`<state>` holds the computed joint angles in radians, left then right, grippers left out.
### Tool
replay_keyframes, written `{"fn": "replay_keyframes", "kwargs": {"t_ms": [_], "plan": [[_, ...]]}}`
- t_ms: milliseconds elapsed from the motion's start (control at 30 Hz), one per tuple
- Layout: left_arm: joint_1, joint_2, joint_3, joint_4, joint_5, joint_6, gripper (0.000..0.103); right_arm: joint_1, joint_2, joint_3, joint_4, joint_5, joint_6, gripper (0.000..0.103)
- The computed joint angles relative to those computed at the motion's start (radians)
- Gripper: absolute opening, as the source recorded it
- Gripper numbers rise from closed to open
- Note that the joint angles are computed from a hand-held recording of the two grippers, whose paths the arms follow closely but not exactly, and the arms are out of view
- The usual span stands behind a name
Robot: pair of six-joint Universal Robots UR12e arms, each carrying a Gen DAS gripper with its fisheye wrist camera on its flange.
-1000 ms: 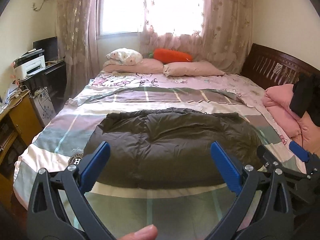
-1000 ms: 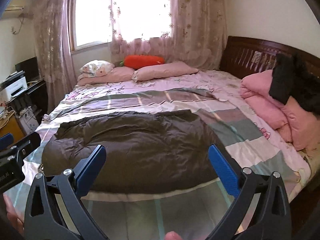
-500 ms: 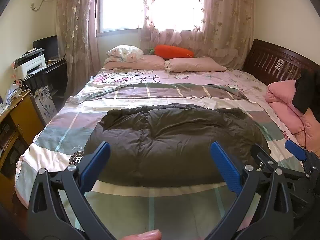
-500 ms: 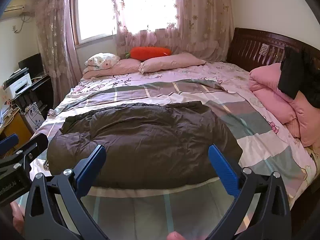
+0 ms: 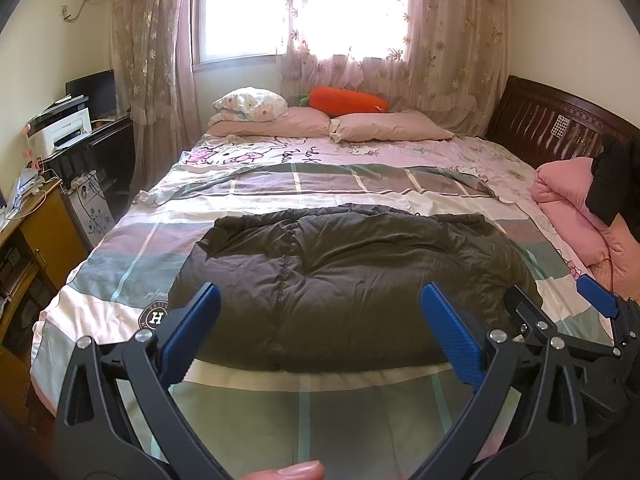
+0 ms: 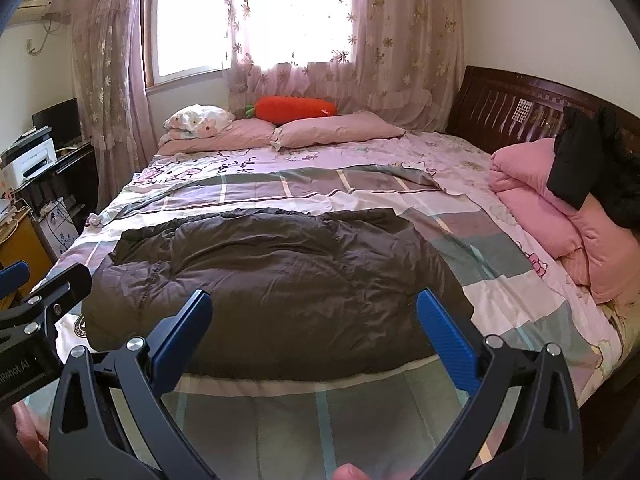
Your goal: Fold large clothes
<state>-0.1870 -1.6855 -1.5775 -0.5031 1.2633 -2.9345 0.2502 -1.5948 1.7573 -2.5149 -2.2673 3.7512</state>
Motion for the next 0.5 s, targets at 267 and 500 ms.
{"fn": "replay_keyframes", "kwargs": {"t_ms": [267, 500], "plan": [[-0.001, 0.000, -0.004, -0.002, 0.005, 0.002, 0.101, 0.004, 0.003, -0.005, 0.012, -0.015, 0.002, 0.102], [-0.001, 0.000, -0.004, -0.002, 0.007, 0.002, 0.101, 0.005, 0.003, -0.006, 0.013, -0.016, 0.004, 0.102]]}}
